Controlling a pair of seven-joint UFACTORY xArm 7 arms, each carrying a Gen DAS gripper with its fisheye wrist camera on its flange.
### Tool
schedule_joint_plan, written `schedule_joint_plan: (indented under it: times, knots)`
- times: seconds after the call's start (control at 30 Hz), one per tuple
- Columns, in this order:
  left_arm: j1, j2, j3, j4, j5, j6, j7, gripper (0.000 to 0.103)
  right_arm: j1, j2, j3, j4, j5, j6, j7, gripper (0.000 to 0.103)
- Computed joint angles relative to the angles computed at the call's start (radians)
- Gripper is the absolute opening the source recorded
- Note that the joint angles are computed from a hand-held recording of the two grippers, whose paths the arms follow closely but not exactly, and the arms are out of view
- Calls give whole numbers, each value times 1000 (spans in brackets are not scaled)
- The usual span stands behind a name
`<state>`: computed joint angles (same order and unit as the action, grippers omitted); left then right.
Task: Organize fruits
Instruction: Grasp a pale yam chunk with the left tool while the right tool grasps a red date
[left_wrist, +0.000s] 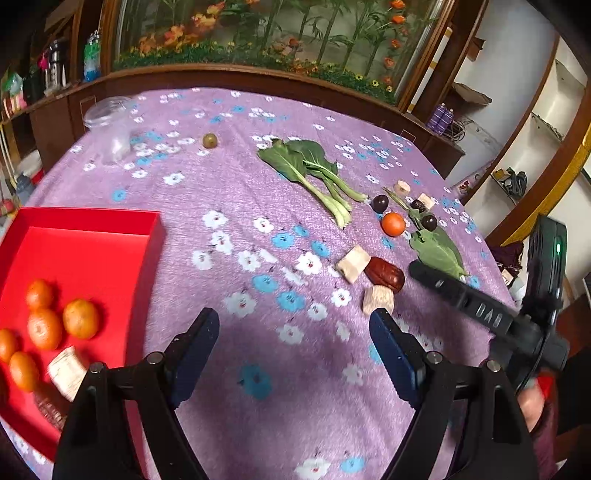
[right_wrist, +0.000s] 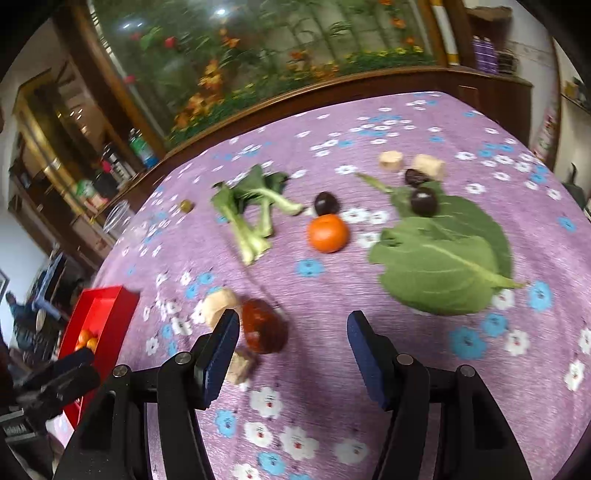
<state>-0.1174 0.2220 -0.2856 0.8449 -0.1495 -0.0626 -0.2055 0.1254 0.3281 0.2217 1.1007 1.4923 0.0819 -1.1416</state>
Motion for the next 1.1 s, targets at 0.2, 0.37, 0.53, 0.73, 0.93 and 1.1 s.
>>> schedule_joint_plan:
  times: [0.2, 0.37, 0.53, 0.73, 0.93, 1.1]
  knots:
    - [71, 133, -86, 155, -17, 53, 62, 82, 4, 66, 20, 35, -155, -7, 117, 65]
    - [49, 234, -82, 274, -36, 116, 106, 82, -56, 95, 95, 51, -184, -23, 104, 57]
    - [21, 304, -71, 359, -53, 160, 145, 82, -101, 83, 141, 46, -121, 5, 19, 33]
    - [-25, 342, -30, 415, -42, 184, 167, 66, -81, 45, 81, 13, -53, 39, 9, 32]
    - [-113, 371, 53, 454, 1, 174, 157, 53, -36, 36, 21, 4, -63, 1, 54, 32]
    - [-252, 378, 199, 467, 94, 155, 74, 44, -47, 42, 39, 9, -69, -6, 45, 33]
